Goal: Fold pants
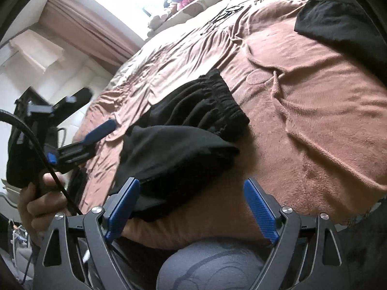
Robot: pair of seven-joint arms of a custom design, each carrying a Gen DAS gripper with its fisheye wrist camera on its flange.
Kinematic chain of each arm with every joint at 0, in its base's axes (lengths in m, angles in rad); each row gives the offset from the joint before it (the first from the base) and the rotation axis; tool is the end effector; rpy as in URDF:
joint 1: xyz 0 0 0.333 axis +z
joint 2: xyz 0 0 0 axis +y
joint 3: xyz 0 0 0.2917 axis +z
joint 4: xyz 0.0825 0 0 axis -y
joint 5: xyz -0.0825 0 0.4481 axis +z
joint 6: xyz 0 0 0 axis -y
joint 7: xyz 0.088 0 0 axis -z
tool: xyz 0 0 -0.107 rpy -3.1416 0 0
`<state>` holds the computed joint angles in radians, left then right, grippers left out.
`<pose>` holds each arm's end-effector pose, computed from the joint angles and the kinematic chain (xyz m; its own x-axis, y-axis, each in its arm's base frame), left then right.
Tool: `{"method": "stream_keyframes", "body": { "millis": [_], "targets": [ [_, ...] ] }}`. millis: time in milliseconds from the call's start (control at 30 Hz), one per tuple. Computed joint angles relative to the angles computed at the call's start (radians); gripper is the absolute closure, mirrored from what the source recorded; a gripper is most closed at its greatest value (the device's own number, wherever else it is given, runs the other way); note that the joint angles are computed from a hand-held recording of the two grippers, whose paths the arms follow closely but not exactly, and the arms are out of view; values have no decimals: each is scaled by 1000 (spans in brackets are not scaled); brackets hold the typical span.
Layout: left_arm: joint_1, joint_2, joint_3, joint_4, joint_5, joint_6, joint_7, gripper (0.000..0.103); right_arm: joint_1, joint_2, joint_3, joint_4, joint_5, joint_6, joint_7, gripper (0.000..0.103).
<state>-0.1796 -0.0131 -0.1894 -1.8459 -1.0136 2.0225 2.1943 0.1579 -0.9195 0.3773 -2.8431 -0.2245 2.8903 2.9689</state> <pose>0.5852 -0.2794 0.5269 -0.5726 -0.4725 0.6699 -0.8198 0.3268 -0.4702 0.3563 0.2125 0.4830 -0.2995 -0.7503 -0.5894 -0.4707 0.6535 -0.5927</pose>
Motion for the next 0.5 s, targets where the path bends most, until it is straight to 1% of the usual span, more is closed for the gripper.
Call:
{"method": "stream_keyframes", "body": {
  "millis": [133, 333, 500],
  "targets": [
    [24, -42, 26, -53, 17, 20, -8, 33, 12, 34, -15, 28, 6, -35, -11, 16],
    [53, -86, 63, -128, 51, 58, -51, 33, 27, 88, -33, 64, 7, -43, -28, 16],
    [76, -108, 90, -183, 58, 61, -85, 33, 7, 103, -5, 71, -5, -29, 1, 16]
  ]
}}
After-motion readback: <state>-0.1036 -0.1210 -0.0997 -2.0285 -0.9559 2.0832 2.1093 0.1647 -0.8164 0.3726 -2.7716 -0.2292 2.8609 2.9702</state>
